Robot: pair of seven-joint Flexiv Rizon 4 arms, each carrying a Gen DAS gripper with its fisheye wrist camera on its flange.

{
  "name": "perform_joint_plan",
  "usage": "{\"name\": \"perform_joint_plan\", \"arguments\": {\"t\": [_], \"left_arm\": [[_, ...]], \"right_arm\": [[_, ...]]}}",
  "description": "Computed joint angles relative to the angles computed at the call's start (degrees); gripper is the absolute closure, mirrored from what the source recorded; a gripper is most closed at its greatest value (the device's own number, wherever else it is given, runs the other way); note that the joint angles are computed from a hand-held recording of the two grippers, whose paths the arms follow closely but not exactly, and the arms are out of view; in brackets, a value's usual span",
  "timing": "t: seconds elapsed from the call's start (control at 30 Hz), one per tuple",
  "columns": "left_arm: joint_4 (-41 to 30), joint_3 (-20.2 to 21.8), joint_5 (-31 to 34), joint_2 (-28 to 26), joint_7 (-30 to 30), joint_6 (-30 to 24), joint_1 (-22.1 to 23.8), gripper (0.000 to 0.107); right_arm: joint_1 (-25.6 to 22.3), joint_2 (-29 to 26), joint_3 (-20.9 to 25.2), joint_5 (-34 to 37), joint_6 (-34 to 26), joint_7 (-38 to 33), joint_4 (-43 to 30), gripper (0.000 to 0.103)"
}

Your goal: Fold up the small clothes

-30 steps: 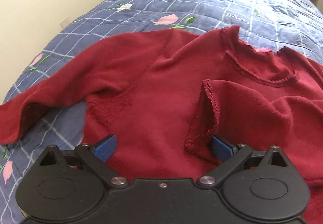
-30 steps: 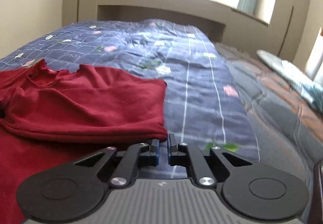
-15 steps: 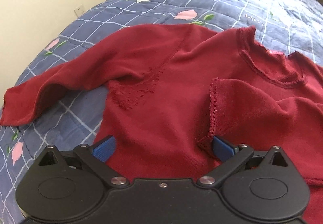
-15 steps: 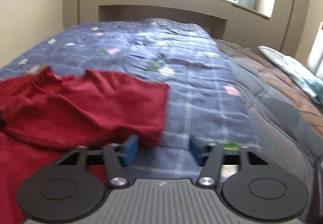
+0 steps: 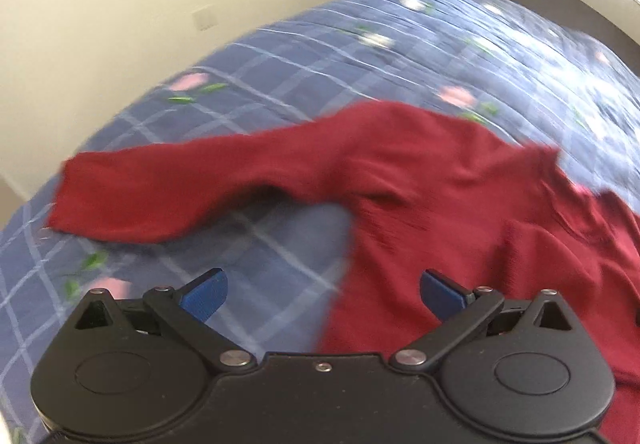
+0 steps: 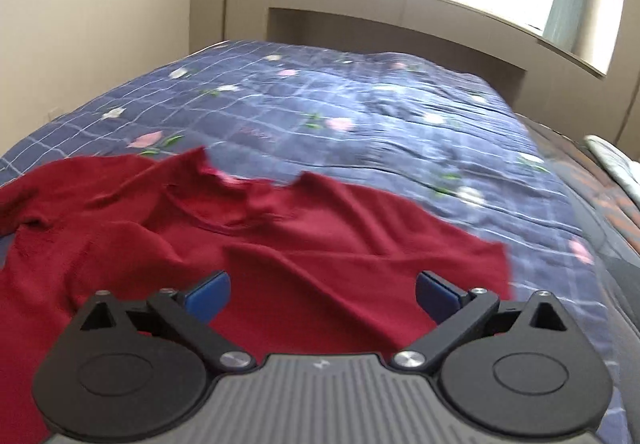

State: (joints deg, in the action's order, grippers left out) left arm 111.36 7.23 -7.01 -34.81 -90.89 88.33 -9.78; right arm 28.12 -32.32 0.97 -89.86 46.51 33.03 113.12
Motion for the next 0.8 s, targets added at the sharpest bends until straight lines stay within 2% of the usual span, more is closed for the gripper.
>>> {"name": "perform_joint_plan", "arguments": {"t": [0.13, 0.23, 0.3, 0.4, 0.47, 0.53, 0.6, 0.67, 0.73, 0.8], "left_arm": [[-0.5, 2.1, -0.7, 0.2, -0.5, -0.5, 2.8, 0.005], [-0.6, -1.5, -2.8, -0.3, 1.3, -0.6, 9.4, 0.005], [-1.2, -3.3, -4.2, -0.7, 2.6, -1.6, 12.9, 0.005], [-1.3, -7.5, -6.6, -1.7, 5.2, -0.3, 18.7, 0.005], [-1.6, -9.6, -8.5, -2.2, 6.3, -0.6, 21.6, 0.005], [-2.3, -10.0, -10.4, -2.9, 6.1, -1.0, 22.9, 0.005], [-3.9, -8.0, -12.0, -4.1, 4.1, -2.6, 22.0, 0.005], [-5.2, -8.8, -13.8, -5.4, 3.2, -4.4, 23.2, 0.005], [-6.2, -7.4, -14.8, -6.5, 1.2, -5.5, 22.6, 0.011], [-6.9, -5.4, -15.0, -7.4, -1.3, -6.1, 21.4, 0.029]], "right_arm": [[1.8, -6.5, -0.9, 6.0, 0.1, -7.0, -8.6, 0.0], [2.7, -11.1, -0.9, 13.3, 2.8, -16.5, -14.3, 0.0], [4.6, -12.5, -1.6, 15.5, 2.3, -20.9, -16.5, 0.0], [8.1, -11.1, -4.9, 11.0, 3.9, -16.5, -15.6, 0.0], [9.7, -9.9, -4.9, 11.3, 3.0, -14.4, -14.8, 0.0], [11.3, -8.5, -4.2, 12.7, 0.8, -13.0, -13.7, 0.0], [12.5, -7.5, -3.0, 14.0, -0.4, -11.5, -12.9, 0.0], [13.1, -7.2, -1.8, 16.5, -1.0, -11.6, -12.9, 0.0], [14.1, -6.8, -1.0, 18.6, -1.8, -11.6, -12.6, 0.0], [14.9, -6.7, -0.4, 20.6, -2.3, -11.7, -12.7, 0.0]]}}
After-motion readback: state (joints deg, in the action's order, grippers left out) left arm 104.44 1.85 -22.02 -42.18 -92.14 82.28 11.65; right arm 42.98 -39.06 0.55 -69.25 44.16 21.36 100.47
